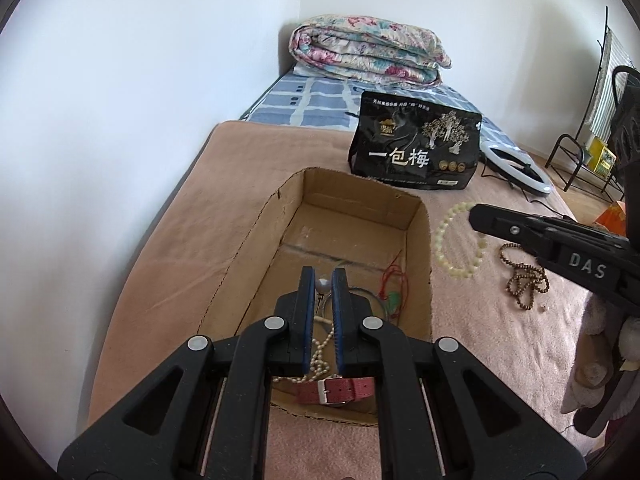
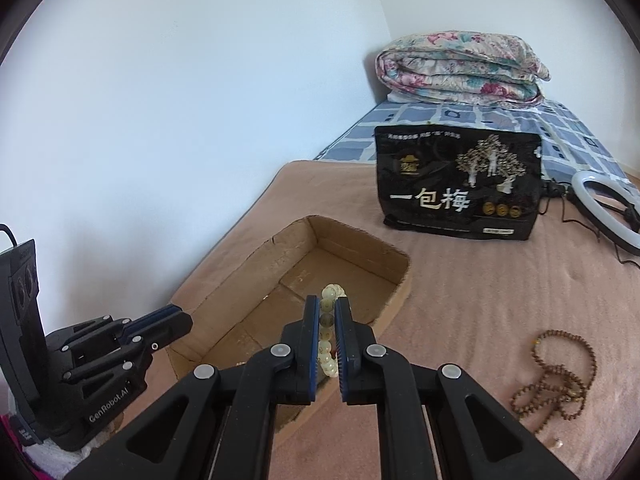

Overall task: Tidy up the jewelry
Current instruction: 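Open left tool dropping the earring while right tool drops the bracelet into box, then raise both open tools away from the box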

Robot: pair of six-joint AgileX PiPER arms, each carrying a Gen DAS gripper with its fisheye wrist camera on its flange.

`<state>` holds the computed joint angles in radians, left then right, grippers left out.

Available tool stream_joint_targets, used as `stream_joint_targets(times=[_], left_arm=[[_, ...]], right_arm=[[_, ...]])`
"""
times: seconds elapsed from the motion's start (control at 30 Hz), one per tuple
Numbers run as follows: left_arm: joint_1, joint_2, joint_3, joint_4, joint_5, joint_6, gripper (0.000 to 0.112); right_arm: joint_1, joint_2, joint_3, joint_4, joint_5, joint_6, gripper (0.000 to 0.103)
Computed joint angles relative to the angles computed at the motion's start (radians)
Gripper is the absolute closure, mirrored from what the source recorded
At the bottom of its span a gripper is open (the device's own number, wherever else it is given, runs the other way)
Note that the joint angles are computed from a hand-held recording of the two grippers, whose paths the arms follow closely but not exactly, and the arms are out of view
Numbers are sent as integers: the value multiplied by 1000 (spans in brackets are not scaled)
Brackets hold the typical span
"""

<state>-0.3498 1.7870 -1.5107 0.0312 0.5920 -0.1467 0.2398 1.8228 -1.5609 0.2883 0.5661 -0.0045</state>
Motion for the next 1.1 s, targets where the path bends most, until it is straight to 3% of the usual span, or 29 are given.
stream_joint_targets(times=[0.3, 0.37, 0.47, 0.5, 0.53, 0.57, 0.6, 0.87, 1.1], left_arm=[[2, 30, -34, 12, 21, -13, 106], [7, 35, -39, -5, 25, -9, 106], [17, 41, -47, -26, 33, -4, 105], [16, 44, -51, -20, 38, -9, 91], [18, 44, -49, -22, 36, -8, 66], [18, 39, -41, -20, 28, -12, 57], [12, 28, -23, 13, 6, -47, 51], [-1, 28, -30, 51, 21, -92, 46], [-28, 7, -7, 109, -2, -132, 40]], right_arm=[[21, 61, -49, 15, 7, -7, 94], [26, 54, -42, -13, -6, 23, 71], [24, 48, -36, -38, -12, 48, 63], [23, 46, -34, -48, -14, 59, 60], [24, 43, -31, -66, -17, 78, 51], [25, 37, -22, -88, -27, 101, 41], [27, 30, -13, -113, -38, 126, 37], [31, 1, 14, -200, -65, 210, 10], [40, -24, 35, -301, -70, 300, 1]])
